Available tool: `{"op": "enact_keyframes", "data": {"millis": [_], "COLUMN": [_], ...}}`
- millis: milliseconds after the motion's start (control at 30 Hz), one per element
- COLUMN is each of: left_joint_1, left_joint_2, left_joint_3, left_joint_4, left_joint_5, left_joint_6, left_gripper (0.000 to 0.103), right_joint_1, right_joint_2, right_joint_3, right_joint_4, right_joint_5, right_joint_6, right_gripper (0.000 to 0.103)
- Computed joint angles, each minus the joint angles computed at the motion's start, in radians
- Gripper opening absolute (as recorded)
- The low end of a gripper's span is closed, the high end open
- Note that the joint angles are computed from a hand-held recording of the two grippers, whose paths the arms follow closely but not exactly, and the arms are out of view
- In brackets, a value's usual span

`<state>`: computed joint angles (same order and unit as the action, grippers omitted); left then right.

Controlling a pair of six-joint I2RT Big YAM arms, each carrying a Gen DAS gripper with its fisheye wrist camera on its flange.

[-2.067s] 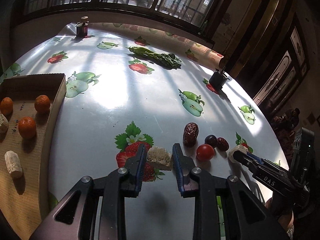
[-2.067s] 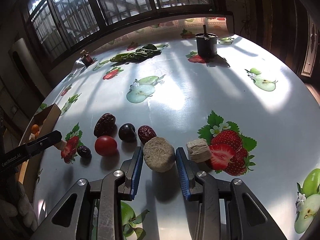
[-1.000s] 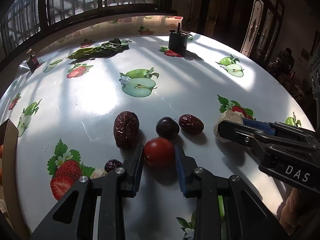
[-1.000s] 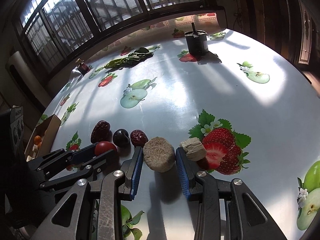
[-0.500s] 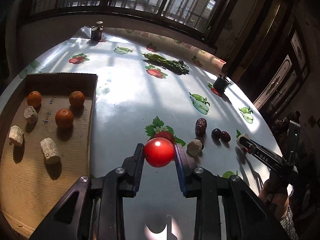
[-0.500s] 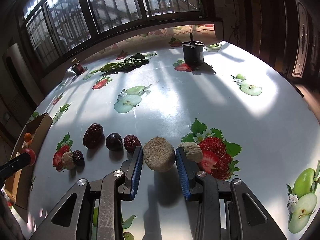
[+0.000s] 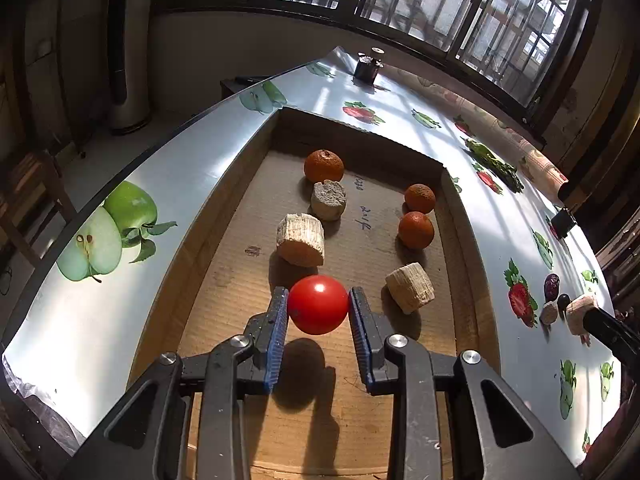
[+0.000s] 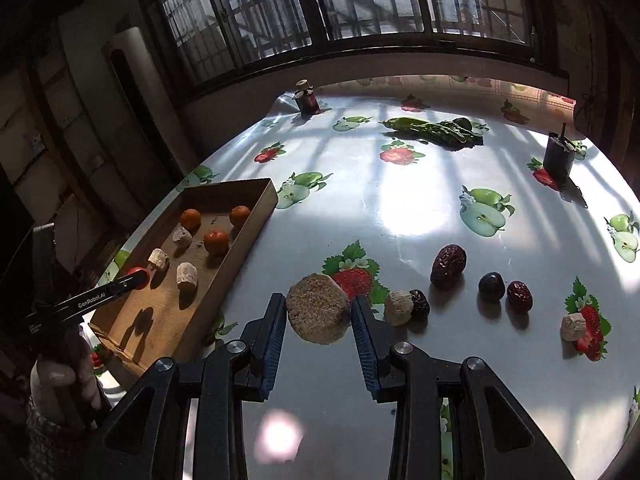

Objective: Organize fruits
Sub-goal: 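Carry the tomato and round rice cake into the tray and open both tools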

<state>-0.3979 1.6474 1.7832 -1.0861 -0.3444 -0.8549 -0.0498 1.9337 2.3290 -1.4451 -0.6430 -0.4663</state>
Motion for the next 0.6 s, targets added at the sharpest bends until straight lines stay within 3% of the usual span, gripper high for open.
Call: {"op": "enact_keyframes", "data": {"millis": [133,267,600], "left_joint_1": [0.024,0.042,0.049], "left_joint_2": [0.016,0.014,0.001], "left_joint_3": [0.009,-0.003,-0.02], "left_joint_4": [-0.032,-0.007,0.023], "left_joint_5": [0.04,0.082,0.086], "left_joint_6": [0.006,-0.002,-0.022], "left_gripper": [0.03,0.03,0.031], "right_joint_1": [0.107,0.183,0.257], "right_joint_2": [-0.033,-0.043,-0.016], "right_joint_3": [-0.07,-0.114,-0.138], "right_joint_4": [-0.001,0.0,0.009], "right_joint_5": [0.021,0.053,0.16], "right_joint_6": [-0.044,-0.078,-0.109], "right_gripper": [0.037,0.037,0.037]}}
